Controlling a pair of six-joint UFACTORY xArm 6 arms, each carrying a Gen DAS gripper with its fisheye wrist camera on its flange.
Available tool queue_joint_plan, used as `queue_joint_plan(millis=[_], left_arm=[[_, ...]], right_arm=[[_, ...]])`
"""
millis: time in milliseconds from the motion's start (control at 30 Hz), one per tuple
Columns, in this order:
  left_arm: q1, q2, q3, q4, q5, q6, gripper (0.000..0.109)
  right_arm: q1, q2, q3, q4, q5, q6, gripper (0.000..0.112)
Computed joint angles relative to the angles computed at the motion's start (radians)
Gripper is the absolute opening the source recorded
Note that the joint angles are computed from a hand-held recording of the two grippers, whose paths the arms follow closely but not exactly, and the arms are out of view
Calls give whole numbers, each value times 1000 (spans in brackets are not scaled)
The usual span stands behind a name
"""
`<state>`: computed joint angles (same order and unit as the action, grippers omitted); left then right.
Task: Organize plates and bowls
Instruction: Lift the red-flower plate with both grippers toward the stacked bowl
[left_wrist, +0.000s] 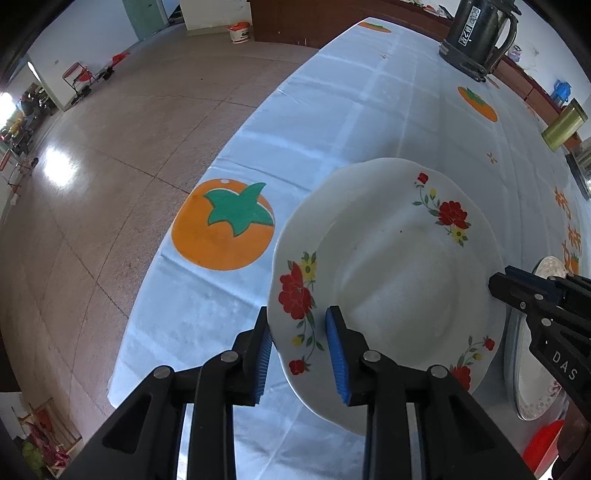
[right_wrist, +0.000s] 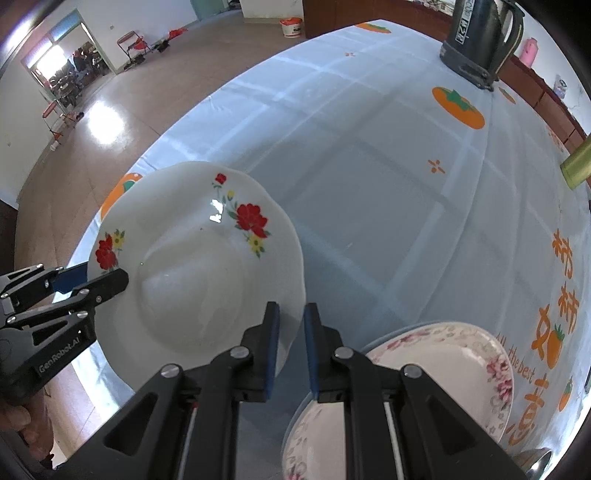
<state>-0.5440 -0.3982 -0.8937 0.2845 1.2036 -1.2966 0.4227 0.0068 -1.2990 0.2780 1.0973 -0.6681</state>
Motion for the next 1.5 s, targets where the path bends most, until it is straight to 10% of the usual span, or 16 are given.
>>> queue_joint_plan(millis=[1500], left_arm=[[-164, 223, -320, 44, 60, 43, 31]], right_arm=[[-241, -131, 15, 87, 89, -41, 14]])
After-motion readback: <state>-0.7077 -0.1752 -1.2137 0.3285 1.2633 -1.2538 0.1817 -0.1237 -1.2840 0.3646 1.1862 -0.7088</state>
